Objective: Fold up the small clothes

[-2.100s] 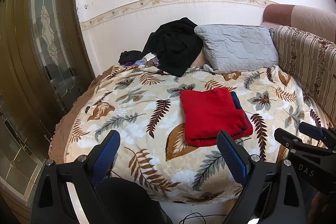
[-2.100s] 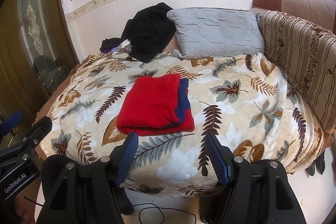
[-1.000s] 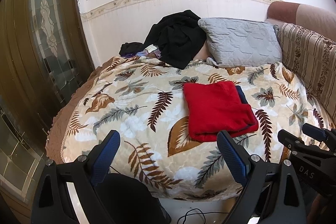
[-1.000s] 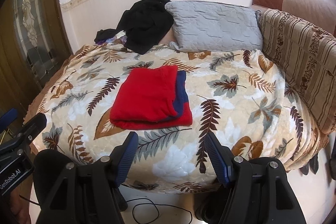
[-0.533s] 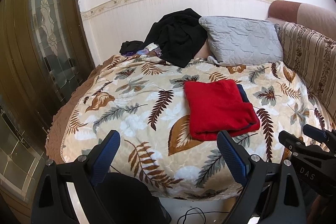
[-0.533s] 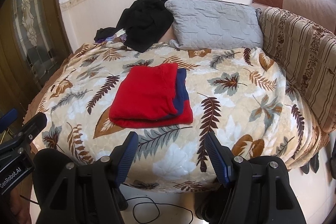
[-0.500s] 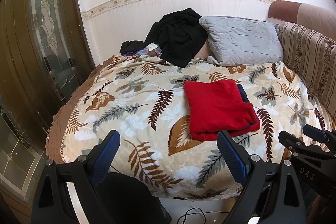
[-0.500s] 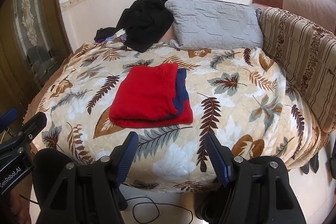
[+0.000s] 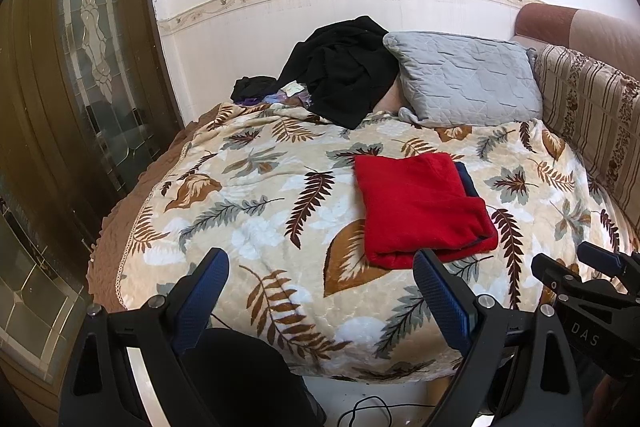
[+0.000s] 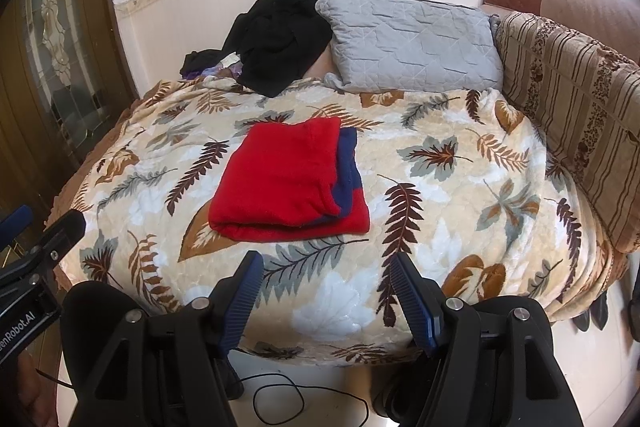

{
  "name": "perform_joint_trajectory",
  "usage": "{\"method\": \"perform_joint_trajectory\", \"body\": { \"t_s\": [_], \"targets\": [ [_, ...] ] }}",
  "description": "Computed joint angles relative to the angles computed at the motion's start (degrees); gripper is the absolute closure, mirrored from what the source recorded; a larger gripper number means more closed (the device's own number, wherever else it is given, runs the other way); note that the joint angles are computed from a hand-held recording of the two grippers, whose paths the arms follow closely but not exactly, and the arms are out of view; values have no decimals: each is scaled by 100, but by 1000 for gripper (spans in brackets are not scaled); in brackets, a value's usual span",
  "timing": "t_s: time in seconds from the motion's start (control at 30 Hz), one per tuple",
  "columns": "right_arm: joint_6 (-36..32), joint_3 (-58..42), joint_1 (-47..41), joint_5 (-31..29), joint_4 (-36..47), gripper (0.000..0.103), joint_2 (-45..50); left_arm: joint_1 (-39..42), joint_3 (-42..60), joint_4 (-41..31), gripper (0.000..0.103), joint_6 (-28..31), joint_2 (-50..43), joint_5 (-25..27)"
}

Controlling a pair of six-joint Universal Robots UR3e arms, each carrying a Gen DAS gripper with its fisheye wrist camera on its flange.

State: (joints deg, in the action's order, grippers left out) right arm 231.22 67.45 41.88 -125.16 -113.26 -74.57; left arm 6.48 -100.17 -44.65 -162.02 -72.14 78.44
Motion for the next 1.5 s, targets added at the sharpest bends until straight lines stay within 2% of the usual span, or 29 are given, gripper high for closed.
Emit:
{"method": "perform_joint_trajectory", "body": {
  "t_s": [0.8, 1.5],
  "targets": [
    [-102, -96, -53, 65, 6, 33, 75, -50, 74, -28, 10, -52, -22, 13],
    [-96, 14, -90, -115, 11, 33, 41, -225, 111, -38, 10, -23, -148, 117]
  ]
}}
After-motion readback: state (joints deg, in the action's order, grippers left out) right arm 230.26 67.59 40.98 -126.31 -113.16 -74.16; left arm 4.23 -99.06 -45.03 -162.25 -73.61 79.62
